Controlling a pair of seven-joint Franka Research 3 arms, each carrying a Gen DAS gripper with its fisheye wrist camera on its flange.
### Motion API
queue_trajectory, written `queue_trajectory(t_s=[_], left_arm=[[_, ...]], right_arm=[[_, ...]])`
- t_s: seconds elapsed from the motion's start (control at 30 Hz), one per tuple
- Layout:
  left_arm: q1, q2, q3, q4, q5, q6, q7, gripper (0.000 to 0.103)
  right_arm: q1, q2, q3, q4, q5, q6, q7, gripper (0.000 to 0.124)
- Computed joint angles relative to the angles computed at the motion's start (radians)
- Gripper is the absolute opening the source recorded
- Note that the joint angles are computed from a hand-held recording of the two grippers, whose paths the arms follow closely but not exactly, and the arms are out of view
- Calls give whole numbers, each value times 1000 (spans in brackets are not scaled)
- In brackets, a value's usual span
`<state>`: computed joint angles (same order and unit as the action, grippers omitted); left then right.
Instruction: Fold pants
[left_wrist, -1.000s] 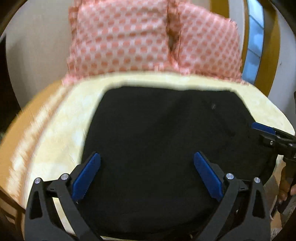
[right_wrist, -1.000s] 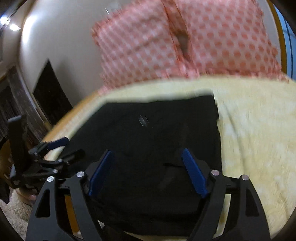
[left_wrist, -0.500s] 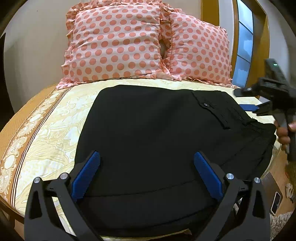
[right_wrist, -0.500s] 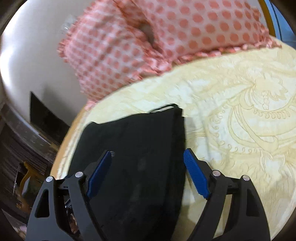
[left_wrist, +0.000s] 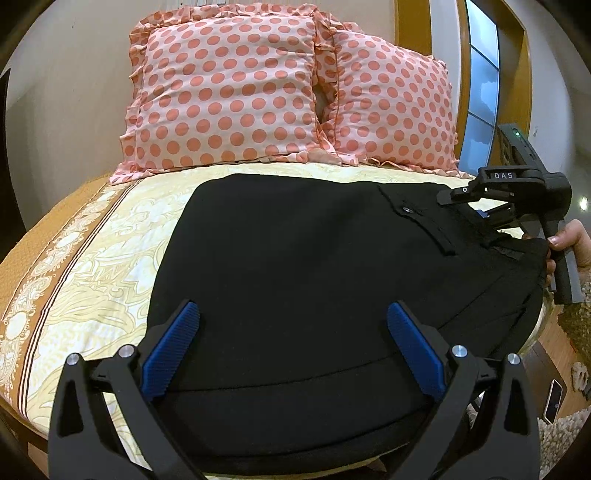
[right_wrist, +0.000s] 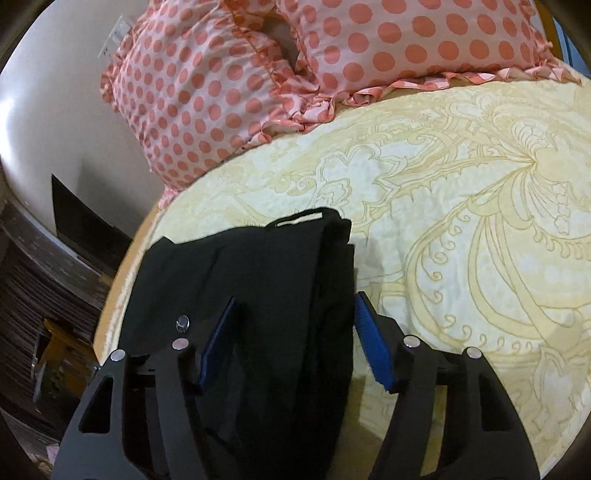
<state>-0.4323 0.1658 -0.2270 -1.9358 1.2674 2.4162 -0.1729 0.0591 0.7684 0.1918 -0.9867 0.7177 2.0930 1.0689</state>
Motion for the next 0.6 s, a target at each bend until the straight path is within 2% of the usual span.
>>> queue_trajectory(t_s=[0.07,0.1,0.2,0.27,0.3,0.33,0.47,0.53,0.6], left_arm=[[0,0,0,0,-1,0,0,101],[-1,0,0,0,-1,-1,0,101],[6,-6,1,-3,-17,20,6,101],[36,-35,10,-28,-40,119,-8,101],[59,-59,21,-48,-43,200,-37,101],[78,-79,29,-63,-40,245,-69,101],[154,-131,47,-89,-99,329,-94,101],[196,-122,55,-85,-219,374,4,101],[226,-92,52,-66,-415,379,189,97]], right_arm=[[-3,-10,6,-23,7,23,-34,48],[-10,-21,16,-44,22,32,-61,37],[-23,-127,41,-203,83,134,-241,23],[-23,-175,44,-265,119,170,-330,22],[-14,-184,34,-273,120,177,-341,22],[-3,-186,23,-274,114,181,-341,22],[24,-130,-15,-194,65,138,-242,22],[20,-94,-16,-143,54,98,-186,23],[16,-65,-15,-99,44,65,-140,28]])
